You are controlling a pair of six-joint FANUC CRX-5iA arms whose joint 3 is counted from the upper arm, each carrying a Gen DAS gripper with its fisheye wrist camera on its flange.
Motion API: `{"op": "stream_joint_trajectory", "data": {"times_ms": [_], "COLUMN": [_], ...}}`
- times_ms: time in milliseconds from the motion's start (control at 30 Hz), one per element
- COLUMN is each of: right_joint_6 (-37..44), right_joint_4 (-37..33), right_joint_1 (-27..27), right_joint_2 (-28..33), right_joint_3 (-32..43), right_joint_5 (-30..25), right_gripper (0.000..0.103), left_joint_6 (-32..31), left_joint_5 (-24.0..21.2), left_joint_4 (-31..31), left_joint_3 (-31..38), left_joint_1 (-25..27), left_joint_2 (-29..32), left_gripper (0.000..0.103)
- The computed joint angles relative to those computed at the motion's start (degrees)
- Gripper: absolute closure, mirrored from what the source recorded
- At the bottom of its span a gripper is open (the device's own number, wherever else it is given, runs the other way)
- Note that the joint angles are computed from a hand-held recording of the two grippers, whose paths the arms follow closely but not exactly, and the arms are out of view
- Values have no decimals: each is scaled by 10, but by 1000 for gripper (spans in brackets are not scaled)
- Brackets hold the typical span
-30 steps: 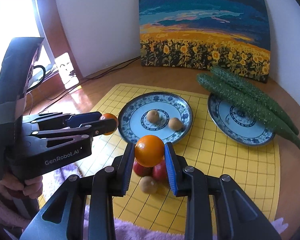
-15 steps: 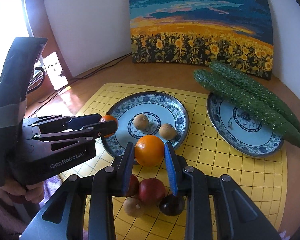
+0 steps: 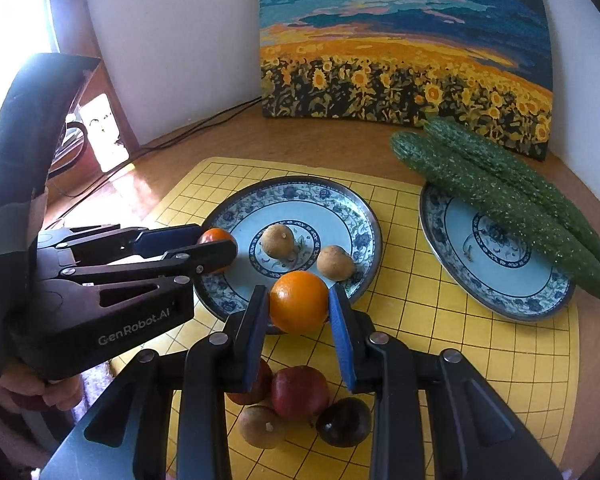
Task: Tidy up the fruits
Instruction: 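Carry both oranges onto the plate beside the brown fruits and open both tools, then lift both open tools away from the plate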
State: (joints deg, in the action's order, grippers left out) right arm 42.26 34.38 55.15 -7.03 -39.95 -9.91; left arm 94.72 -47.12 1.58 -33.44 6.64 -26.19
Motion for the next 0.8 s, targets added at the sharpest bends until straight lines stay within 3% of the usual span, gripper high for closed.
{"op": "stream_joint_trajectory", "data": {"times_ms": [167, 233, 333, 800], "right_joint_6": [-3, -44, -73, -116], "right_joint_4": [2, 47, 80, 123], "right_joint_1": [-1, -9, -15, -19], "right_joint_2": [-2, -6, -14, -60], "right_joint_3": [-3, -16, -26, -64], "right_joint_5": [5, 19, 29, 22], "right_gripper": [70, 63, 60, 60], "left_joint_6": [-3, -1, 10, 27], "left_joint_5": [-3, -4, -9, -55], "left_joint_4": [3, 2, -9, -20], "left_joint_3": [1, 1, 6, 16], "left_joint_1": [2, 1, -3, -17], "left_joint_2": [1, 0, -5, -46], "left_gripper": [71, 70, 65, 61]}}
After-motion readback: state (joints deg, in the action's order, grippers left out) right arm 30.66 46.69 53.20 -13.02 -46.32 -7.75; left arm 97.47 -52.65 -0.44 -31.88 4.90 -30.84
